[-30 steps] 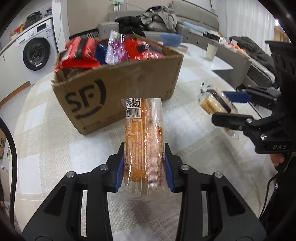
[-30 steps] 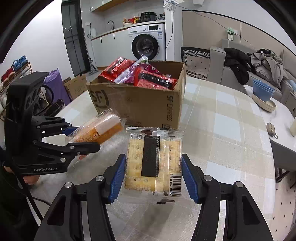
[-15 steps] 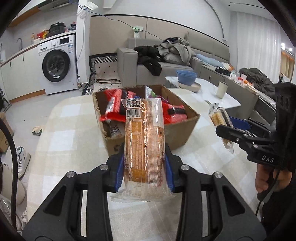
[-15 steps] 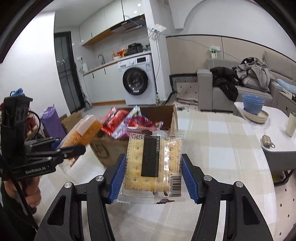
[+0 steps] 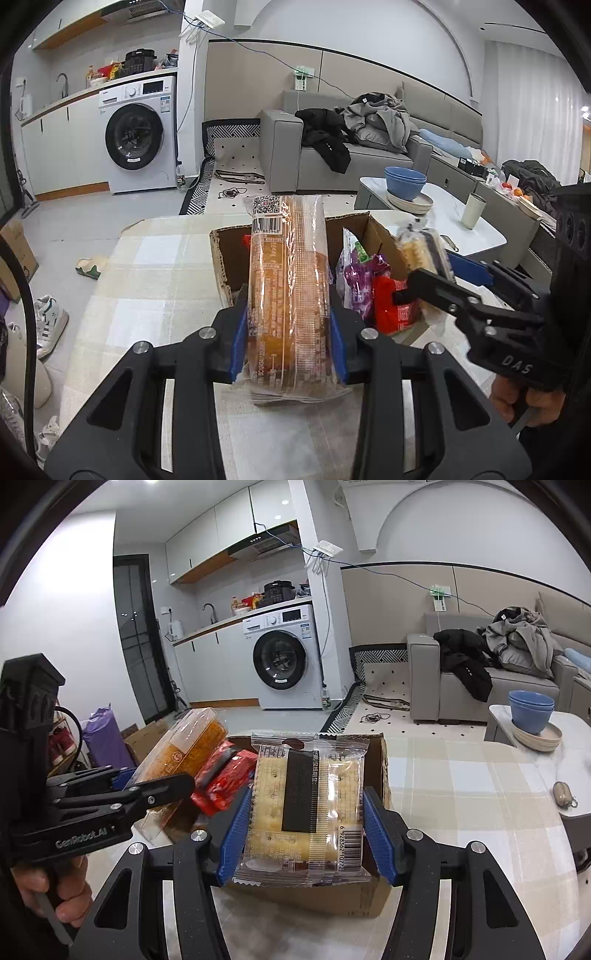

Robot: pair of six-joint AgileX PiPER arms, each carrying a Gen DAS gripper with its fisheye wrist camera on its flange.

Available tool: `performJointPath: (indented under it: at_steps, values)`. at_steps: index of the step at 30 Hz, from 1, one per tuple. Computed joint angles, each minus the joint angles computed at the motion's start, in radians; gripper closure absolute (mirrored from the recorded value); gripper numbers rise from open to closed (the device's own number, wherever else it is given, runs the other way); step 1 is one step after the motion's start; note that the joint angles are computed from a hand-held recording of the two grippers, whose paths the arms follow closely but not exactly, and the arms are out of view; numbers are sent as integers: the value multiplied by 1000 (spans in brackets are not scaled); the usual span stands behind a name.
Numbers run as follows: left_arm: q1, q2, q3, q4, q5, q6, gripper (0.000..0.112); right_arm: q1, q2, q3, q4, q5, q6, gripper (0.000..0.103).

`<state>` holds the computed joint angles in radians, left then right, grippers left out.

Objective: Organize snacks
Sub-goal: 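Carry both packs up and over the cardboard box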

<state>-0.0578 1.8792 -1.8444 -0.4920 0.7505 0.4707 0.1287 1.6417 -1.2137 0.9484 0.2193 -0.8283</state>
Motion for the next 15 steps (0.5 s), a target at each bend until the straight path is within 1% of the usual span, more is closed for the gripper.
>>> performJointPath:
  at_steps: [3, 5, 7, 8, 9, 12, 13, 14, 15]
  values:
    - [-15, 76, -100, 28, 23, -37, 79, 9, 50, -59, -78, 1, 76, 44]
    - [-28, 122, -163, 51, 40, -67, 79, 13, 70, -86, -99, -4, 96, 44]
    - [-33, 165, -228, 66, 60, -86, 79, 22, 81, -100, -187, -18, 177, 44]
    - [-37, 169, -234, 70, 62, -91, 79, 25, 91, -113, -221, -23, 205, 44]
    - [-37, 173, -242, 70, 64, -91, 79, 27, 91, -109, -216, -33, 199, 44]
    - [-45, 237, -345, 98, 95, -124, 79, 23, 109, -144, -330, -25, 303, 44]
    - [-45, 239, -348, 99, 99, -125, 79, 22, 112, -149, -340, -24, 308, 44]
    - [-47, 256, -369, 105, 92, -128, 79, 23, 122, -161, -387, -23, 349, 44]
    - [-50, 246, -350, 113, 99, -128, 79, 23, 130, -173, -425, -16, 382, 44]
